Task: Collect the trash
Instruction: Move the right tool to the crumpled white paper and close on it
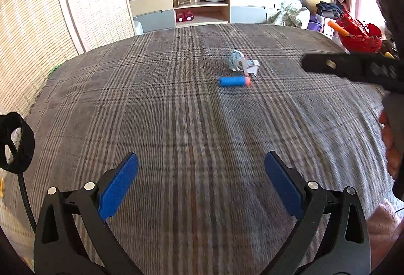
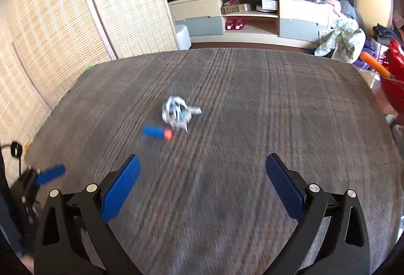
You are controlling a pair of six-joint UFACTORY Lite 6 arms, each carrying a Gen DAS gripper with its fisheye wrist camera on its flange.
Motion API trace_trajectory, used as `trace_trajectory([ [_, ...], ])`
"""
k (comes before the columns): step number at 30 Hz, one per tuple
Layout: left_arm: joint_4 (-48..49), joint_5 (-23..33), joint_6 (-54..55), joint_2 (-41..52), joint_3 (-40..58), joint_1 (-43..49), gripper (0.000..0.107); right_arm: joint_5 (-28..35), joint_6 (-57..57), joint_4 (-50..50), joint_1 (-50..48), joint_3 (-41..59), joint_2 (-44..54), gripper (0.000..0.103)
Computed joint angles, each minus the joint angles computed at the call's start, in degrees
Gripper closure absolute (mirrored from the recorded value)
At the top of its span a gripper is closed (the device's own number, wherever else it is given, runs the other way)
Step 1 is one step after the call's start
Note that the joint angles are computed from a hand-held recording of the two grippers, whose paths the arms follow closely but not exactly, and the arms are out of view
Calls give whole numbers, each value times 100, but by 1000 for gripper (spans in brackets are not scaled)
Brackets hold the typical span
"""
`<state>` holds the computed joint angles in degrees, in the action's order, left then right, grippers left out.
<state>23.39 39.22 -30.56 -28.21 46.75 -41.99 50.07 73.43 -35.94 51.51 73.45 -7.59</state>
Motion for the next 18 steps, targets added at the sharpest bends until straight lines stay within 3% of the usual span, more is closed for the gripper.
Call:
trace_trajectory([
  [3, -442, -307, 572, 466, 285, 426, 13, -341, -361, 173, -375, 486, 657, 6],
  [8, -1188, -679, 1464, 1235, 794, 937, 16, -878, -1080, 936, -878, 999, 1464, 33],
  [15, -1362, -818, 1762, 1803, 1158, 1045, 16, -1246, -1578, 1537, -1273, 1320, 1993, 48],
  [18, -1383, -860, 1788, 2066, 1357, 1019, 16, -1263, -1655, 1458, -1345, 1298, 1931, 69],
])
